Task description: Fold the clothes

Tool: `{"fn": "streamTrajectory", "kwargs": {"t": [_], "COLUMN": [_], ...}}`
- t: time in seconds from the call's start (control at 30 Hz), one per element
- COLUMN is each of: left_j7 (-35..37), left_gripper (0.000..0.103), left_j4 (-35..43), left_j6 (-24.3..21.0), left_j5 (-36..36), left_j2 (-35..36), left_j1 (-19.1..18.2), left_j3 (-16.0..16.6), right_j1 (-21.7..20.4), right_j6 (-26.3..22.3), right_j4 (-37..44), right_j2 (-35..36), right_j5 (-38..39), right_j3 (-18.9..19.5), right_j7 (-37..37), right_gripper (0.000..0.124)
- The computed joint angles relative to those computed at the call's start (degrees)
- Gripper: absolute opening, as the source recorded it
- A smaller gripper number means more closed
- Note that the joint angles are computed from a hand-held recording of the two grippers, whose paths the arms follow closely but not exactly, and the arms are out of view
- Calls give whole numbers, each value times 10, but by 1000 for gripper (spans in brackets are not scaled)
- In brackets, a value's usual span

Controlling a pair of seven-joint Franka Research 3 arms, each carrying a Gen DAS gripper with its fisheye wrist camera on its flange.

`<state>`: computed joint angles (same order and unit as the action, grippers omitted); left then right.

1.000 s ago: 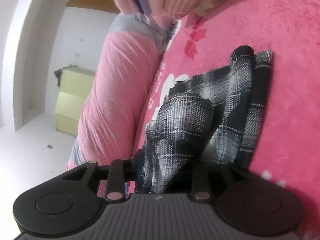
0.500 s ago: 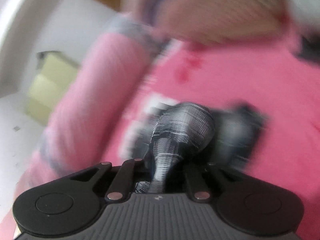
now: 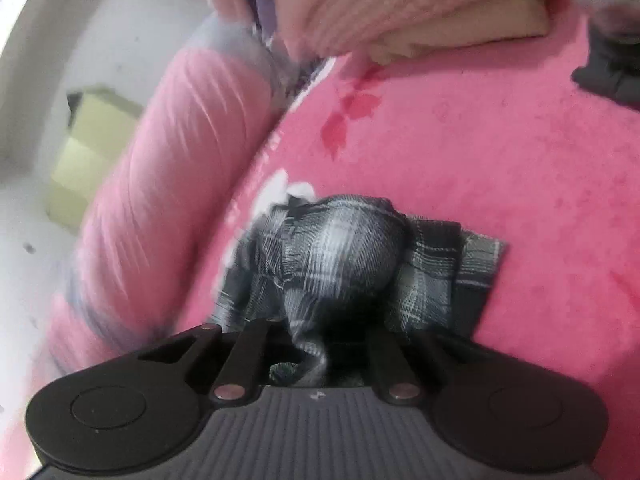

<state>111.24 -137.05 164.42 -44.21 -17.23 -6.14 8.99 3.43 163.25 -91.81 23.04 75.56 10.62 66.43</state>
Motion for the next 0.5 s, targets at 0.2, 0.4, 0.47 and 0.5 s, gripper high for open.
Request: {"fn": "streamTrajectory", "kwargs": {"t": [0.2, 0.4, 0.47, 0.5], "left_j7": [-4, 16, 26, 31], "left_gripper": [70, 70, 70, 70], "left_j4": [-8, 8, 23, 32], "left_j6": [-12, -66, -82, -91], "left_j5": [-19, -63, -88, -103], "left_j2": [-16, -20, -10, -3], "left_j1": [1, 6, 14, 19], "left_j3": [9, 34, 37, 39], "right_j1": [21, 47, 72, 87], "right_j6": [53, 37, 15, 1], "right_j4": [-99, -209, -239, -254], "right_j2": [-83, -214, -256, -276], "right_j5": [-57, 16, 8, -2], "right_j3": [-27, -27, -29, -28], "right_j7": [80, -99, -172, -210], "right_gripper": [44, 45, 46, 49]}}
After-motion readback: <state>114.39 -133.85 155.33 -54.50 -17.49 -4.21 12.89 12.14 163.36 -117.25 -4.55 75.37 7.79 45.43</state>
